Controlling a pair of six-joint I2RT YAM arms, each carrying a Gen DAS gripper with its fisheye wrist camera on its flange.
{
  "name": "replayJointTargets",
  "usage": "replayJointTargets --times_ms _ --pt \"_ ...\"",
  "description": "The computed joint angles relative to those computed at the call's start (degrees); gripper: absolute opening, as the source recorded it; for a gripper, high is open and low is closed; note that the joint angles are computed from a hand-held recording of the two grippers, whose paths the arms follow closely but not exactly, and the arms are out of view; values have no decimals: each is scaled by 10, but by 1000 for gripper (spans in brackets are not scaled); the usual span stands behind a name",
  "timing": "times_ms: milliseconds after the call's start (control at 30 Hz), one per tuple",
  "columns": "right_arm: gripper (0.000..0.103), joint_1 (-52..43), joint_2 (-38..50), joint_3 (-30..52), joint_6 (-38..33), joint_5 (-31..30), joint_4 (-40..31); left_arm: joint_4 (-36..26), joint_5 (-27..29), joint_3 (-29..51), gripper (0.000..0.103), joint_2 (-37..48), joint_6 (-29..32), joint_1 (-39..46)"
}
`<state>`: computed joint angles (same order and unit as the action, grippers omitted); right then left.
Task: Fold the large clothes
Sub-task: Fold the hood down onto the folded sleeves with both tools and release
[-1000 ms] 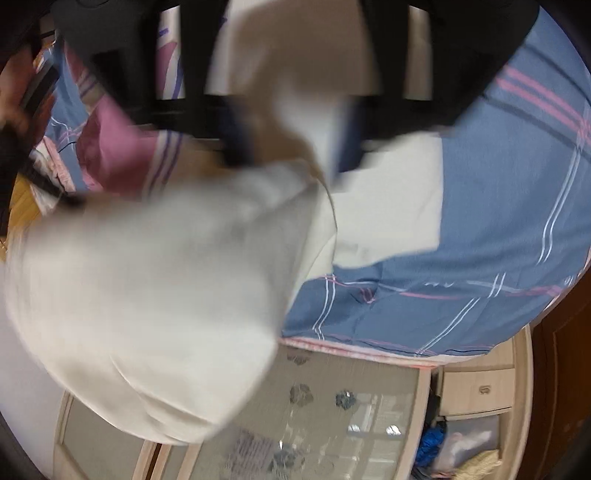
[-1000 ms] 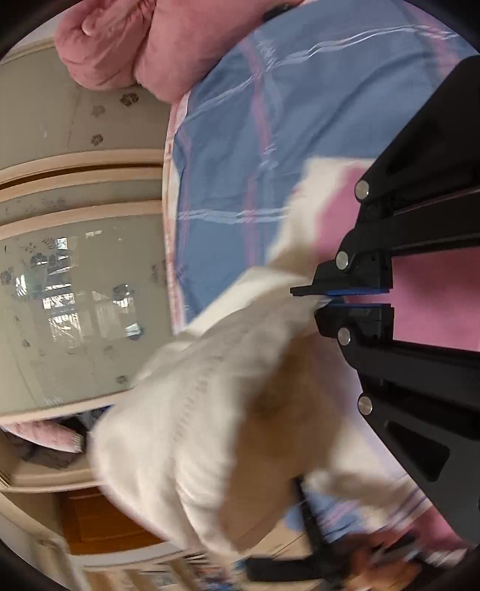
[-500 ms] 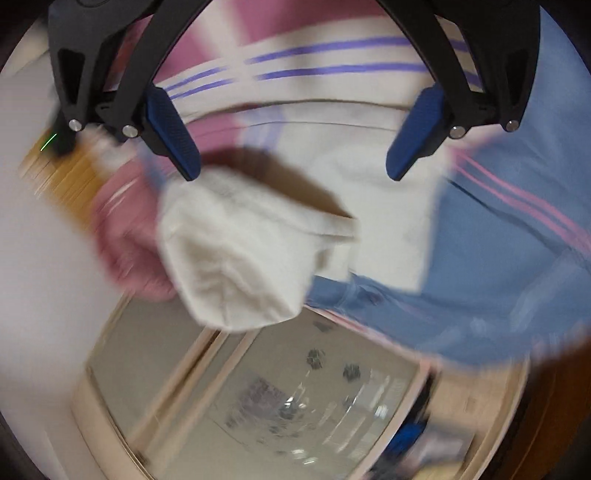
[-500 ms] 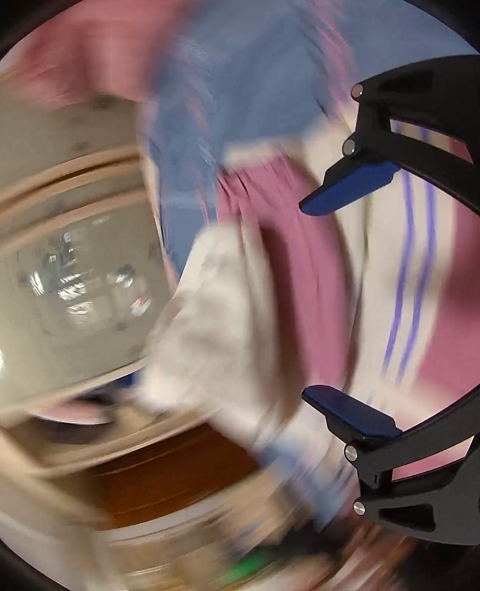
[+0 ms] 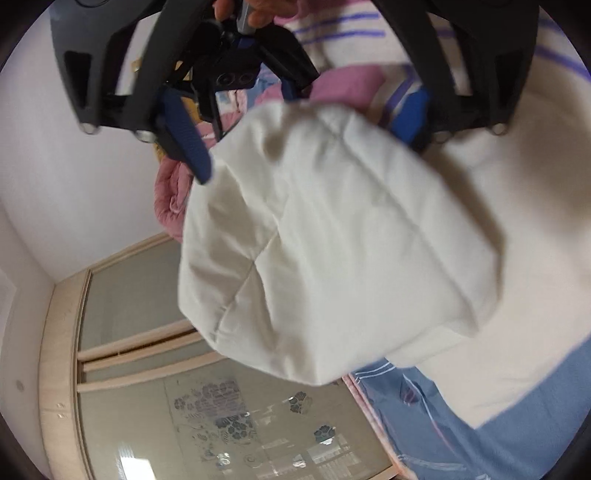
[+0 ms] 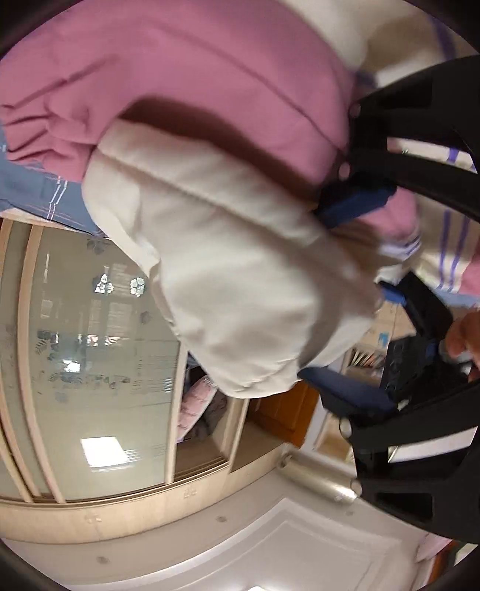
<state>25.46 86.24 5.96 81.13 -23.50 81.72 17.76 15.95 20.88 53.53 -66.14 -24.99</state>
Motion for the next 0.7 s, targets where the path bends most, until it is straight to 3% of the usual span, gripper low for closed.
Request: replayJointTargets --times_ms 33,67,100,167,233,300,400,467,567,633,700 --pt "29 2 -1 1 -3 6 2 20 5 2 62 25 -17 -1" --pt "24 4 -24 3 -11 11 -25 24 11 6 52 41 -29 4" --pt "21 15 -73 1 -29 29 -81 10 6 9 33 43 -50 -2" --pt "19 29 -142 -10 -45 42 -144 -39 -13 19 26 21 -37 -18" --pt "19 48 -242 -24 -62 61 -246 -137 -77 47 24 -24 35 -66" --pt "19 77 -343 -38 -66 87 -349 -210 -118 65 24 -53 69 -107" --pt "18 123 -507 -48 -78 125 -534 -308 -137 79 24 -96 95 -149" --pt "18 195 -588 -45 -79 192 -658 -385 -186 95 24 -106 100 -205" --pt "18 294 -615 -37 -49 294 -761 -457 -263 106 25 -90 74 -290" --pt "18 329 -585 -33 -22 335 -786 -466 -274 102 25 -70 53 -315" --pt "18 334 -554 -31 -5 337 -794 -450 -276 91 26 -33 37 -330"
